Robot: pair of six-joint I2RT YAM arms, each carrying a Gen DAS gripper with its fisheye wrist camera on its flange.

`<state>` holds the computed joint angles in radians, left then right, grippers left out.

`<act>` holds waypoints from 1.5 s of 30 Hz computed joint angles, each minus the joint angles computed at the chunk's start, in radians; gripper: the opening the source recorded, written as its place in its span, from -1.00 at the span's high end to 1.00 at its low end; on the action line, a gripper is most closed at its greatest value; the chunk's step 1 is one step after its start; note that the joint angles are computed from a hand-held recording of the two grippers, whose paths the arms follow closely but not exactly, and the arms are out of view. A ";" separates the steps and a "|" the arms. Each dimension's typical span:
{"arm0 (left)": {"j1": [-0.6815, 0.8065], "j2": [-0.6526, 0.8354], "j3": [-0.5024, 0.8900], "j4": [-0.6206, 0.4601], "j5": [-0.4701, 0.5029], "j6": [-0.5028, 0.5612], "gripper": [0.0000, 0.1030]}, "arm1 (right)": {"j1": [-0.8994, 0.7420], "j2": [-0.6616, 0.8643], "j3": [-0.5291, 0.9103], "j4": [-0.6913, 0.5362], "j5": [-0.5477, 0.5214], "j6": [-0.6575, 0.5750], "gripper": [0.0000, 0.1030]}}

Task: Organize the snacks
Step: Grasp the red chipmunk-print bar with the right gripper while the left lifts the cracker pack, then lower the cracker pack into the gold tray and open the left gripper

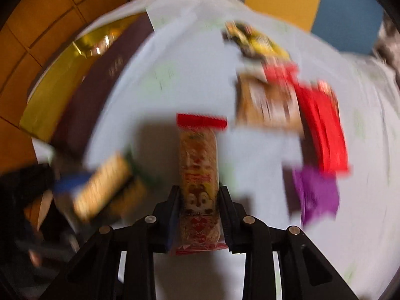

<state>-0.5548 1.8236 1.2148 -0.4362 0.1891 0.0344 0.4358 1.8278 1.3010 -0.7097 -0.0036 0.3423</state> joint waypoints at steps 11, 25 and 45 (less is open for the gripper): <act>-0.048 -0.013 -0.040 0.072 -0.099 0.050 0.09 | 0.033 -0.173 -0.274 0.224 0.051 0.140 0.42; 0.045 -0.166 -0.048 0.034 0.119 0.030 0.09 | 0.039 -0.221 -0.340 0.281 0.060 0.182 0.41; 0.414 0.272 0.567 -0.249 0.261 -0.364 0.09 | 0.068 -0.200 -0.317 0.265 0.114 0.231 0.40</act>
